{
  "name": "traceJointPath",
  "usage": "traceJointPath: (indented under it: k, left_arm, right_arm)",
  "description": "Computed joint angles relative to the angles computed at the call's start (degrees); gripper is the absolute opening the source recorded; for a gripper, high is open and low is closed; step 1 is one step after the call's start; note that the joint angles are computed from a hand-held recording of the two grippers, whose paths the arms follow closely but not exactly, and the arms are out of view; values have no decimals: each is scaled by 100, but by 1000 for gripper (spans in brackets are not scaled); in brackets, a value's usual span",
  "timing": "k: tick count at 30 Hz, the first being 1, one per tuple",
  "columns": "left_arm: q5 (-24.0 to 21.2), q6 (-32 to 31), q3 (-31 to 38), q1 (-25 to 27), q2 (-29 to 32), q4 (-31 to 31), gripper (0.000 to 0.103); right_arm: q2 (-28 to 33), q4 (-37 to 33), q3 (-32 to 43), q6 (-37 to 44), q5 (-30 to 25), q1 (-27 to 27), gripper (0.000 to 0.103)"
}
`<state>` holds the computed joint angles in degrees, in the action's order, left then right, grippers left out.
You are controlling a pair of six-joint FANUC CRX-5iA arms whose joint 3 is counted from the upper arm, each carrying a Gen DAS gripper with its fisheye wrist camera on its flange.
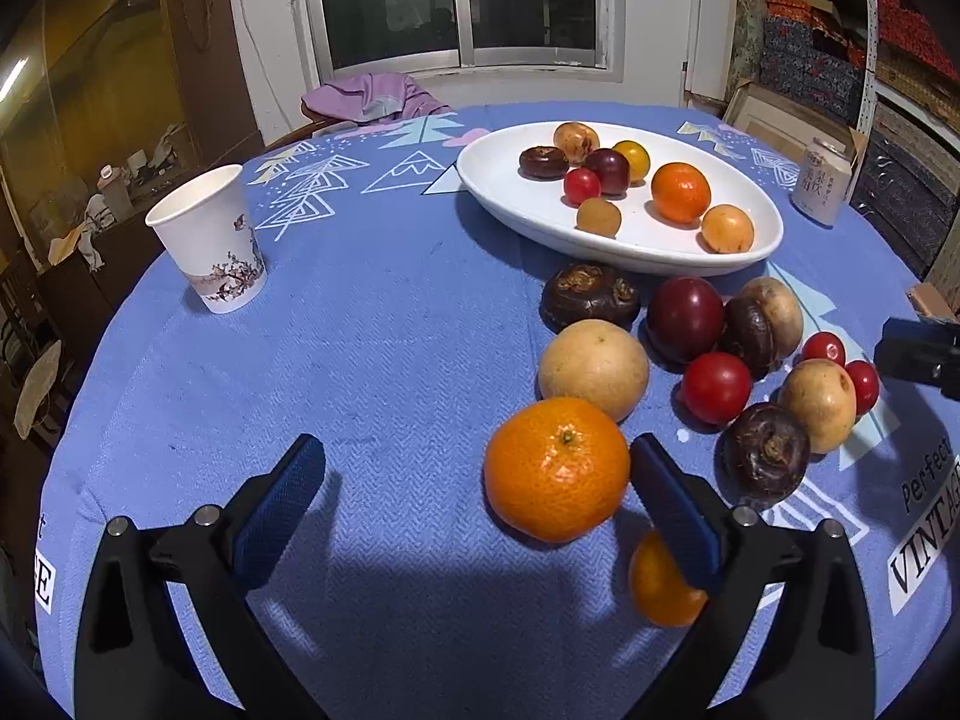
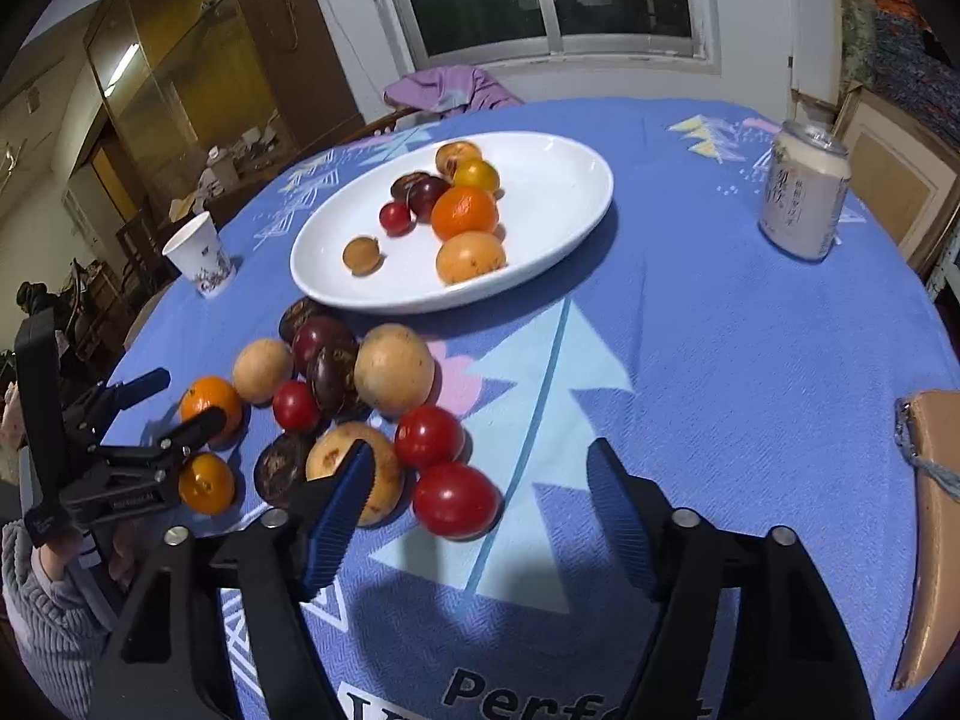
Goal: Organize fruits
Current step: 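Move both open tools back toward the remaining fruit pile, then grasp a red tomato with the right tool while the left tool grasps an orange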
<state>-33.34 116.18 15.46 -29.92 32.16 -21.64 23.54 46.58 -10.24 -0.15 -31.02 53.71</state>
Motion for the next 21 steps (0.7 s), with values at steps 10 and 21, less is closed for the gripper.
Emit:
traceJointPath:
  k: [10,21]
  left_arm:
    - [350,-1056,-341,375,93,1554,99]
    - [972,-2230,-858,492,41,2895,65]
  right_arm:
    - [130,-759,228,855,55,63,45]
    - [189,-1054,343,1266,126,112,32]
